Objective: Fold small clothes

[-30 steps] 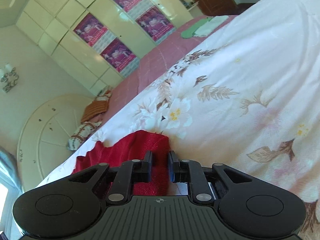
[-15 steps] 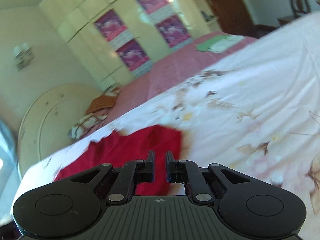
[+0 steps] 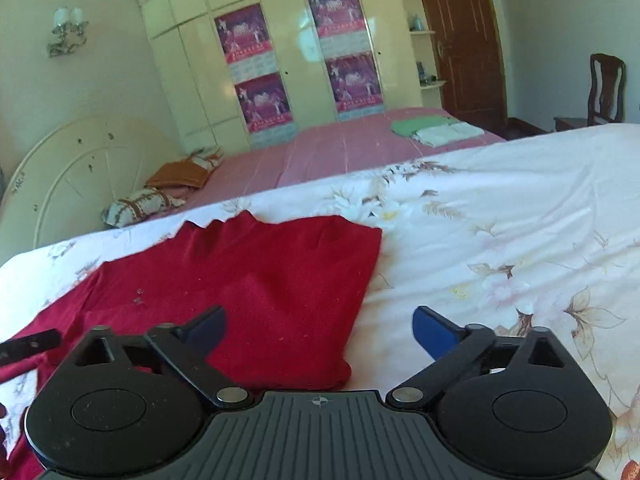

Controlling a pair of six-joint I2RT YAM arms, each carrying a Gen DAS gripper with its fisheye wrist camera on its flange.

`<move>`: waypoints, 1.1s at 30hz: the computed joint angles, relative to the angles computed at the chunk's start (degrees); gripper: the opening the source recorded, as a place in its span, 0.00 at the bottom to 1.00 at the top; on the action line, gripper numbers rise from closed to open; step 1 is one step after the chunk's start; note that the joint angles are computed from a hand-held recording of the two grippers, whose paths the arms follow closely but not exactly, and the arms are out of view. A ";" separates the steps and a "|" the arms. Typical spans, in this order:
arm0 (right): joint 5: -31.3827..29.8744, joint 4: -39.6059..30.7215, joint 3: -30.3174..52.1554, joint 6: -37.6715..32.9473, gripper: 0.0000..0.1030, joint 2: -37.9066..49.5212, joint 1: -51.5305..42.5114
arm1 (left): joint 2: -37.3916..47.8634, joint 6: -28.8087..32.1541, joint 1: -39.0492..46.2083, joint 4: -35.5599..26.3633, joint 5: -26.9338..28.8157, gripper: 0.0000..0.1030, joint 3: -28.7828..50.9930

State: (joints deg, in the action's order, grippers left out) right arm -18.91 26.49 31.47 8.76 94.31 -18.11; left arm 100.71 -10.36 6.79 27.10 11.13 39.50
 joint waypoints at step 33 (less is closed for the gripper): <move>13.05 -5.06 11.22 22.70 0.59 6.53 24.62 | 20.03 -28.73 42.83 10.84 24.21 0.23 9.07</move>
State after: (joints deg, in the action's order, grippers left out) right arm -5.86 21.43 42.68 31.46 100.84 6.51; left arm 120.74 -39.09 49.62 37.94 35.34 48.57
